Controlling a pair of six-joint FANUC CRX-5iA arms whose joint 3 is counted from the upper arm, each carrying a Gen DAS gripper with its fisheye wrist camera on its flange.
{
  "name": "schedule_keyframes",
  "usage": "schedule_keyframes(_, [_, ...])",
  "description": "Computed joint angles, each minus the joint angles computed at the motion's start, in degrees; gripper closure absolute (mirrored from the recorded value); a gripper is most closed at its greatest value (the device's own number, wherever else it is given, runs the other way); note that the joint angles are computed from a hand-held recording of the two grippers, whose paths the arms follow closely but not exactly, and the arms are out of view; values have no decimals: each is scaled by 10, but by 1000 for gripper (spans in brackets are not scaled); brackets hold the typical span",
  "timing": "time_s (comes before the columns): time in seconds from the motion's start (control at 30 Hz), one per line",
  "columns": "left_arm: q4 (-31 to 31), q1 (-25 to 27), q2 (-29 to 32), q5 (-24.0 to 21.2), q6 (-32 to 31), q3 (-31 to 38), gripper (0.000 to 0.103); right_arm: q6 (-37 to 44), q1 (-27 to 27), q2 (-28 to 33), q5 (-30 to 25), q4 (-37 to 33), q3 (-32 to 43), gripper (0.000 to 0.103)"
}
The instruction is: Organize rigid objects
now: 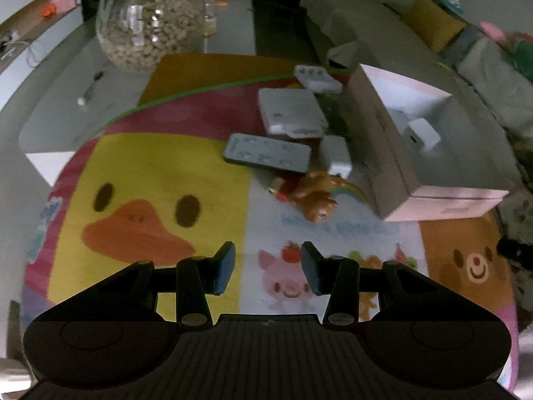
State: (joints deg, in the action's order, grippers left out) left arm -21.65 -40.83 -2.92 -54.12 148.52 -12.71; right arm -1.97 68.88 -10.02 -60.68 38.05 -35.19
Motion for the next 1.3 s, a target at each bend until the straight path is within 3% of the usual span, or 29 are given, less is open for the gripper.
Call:
schedule_keyframes(0.3, [-8, 29, -20, 97, -19, -53, 55, 3, 41, 1, -7, -26, -4, 36])
schedule_keyframes(0.53, [-18, 87, -53, 93, -38, -66, 55, 23, 42, 38, 40, 18, 35, 36])
schedule_keyframes(0.67, [23, 121, -91, 87, -75, -98, 55, 106, -19, 90, 121, 22, 121, 36])
schedule_keyframes(0.8, [88, 158, -138, 95, -141, -148, 55, 271, -89, 207, 152, -71, 292, 36])
schedule_keyframes(0.9, [133, 183, -178, 98, -187, -185, 55, 363, -120, 324, 103, -110, 440, 38])
schedule_keyframes(0.93, [140, 189, -187, 96, -191, -193, 55, 386, -124, 361, 82, -111, 483, 44])
schedule_keyframes(0.97, [146, 195, -200, 93, -194, -202, 55, 411, -126, 402, 56, -102, 529, 51])
schedule_keyframes(1.1, [178, 234, -249, 83, -222, -237, 55, 493, -119, 518, -16, -8, 628, 54])
schedule_keyframes(1.17, [191, 253, -266, 79, -244, -251, 55, 516, -119, 559, -61, 3, 673, 71])
schedule_keyframes(1.27, [203, 276, -278, 75, -270, -265, 56, 533, -119, 574, -97, -44, 708, 94])
schedule_keyframes(1.3, [213, 285, -282, 76, -282, -271, 56, 526, -115, 569, -99, -41, 697, 94])
